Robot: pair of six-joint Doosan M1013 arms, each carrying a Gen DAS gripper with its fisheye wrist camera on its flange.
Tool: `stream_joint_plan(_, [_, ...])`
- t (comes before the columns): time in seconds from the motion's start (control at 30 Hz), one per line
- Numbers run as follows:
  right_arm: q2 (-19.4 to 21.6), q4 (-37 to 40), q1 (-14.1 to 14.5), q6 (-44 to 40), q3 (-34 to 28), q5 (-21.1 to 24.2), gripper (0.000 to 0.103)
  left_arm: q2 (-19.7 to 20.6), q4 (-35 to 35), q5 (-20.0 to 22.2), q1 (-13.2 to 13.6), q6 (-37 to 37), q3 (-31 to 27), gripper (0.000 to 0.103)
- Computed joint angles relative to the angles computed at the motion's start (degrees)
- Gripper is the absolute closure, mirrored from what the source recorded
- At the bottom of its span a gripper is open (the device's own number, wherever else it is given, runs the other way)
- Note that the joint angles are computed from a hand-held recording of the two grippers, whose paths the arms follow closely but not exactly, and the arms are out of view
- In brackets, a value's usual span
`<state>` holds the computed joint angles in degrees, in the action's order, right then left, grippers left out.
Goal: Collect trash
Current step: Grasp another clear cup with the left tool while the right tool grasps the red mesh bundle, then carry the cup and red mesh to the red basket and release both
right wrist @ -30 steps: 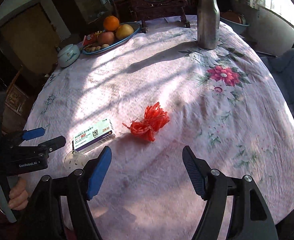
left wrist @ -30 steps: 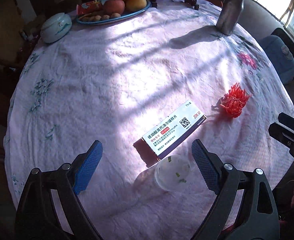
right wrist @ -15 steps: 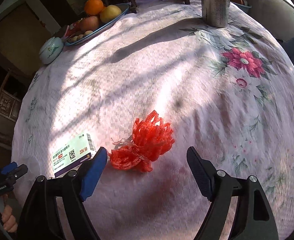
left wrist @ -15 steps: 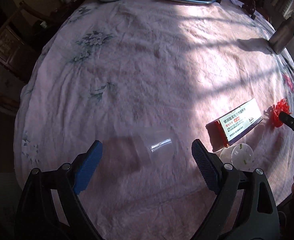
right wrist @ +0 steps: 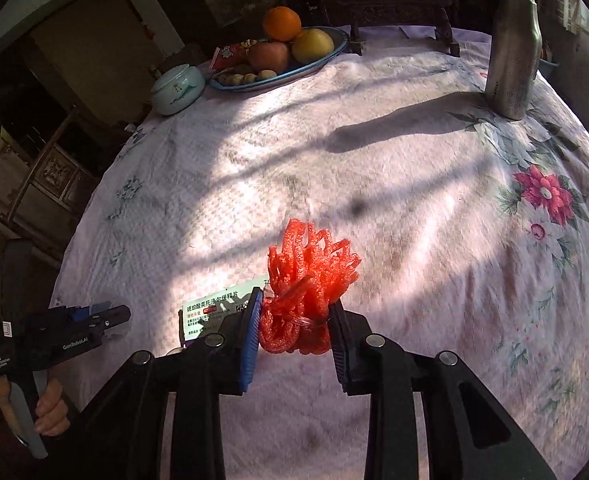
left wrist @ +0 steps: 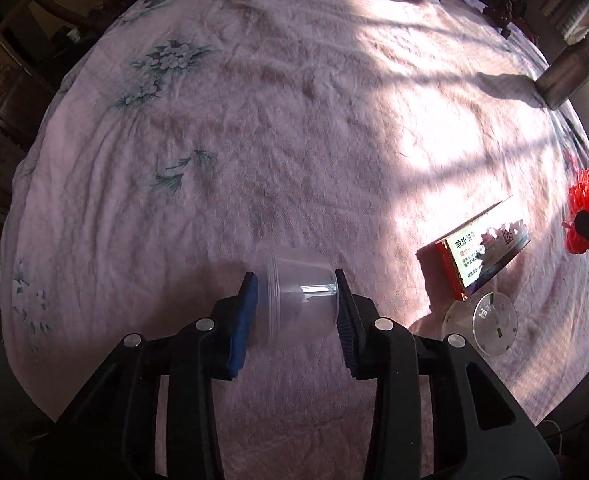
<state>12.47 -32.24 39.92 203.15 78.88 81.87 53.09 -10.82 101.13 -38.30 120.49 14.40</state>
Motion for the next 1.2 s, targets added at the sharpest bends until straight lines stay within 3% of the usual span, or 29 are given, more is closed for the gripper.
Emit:
stream_joint_plan(0.3, [3.70, -0.82, -0.97, -9.56, -5.95, -3.43, 0.072, 0.71, -2.08, -2.26, 3.24, -3.89, -5.10, 0.067])
stream_joint_plan(0.73, [12.29, 5.38, -3.70, -31.27, -19.19, -10.70, 0.072, -6.71, 2.68, -10.62, 10.06, -13.90, 8.44, 0.067])
stream_joint_plan(1.0, [21.75, 14.73, -4.99, -50.09, -34.09, -12.75, 0.072, -11.54, 6.54, -14.60, 15.25, -23.08, 17.25, 0.067])
stream_joint_plan(1.2, [31.26, 21.58, -4.79, -63.33, -50.95, -7.96, 0.072, -14.82, 8.90, -16.77, 18.88, -29.94, 23.20, 0.067])
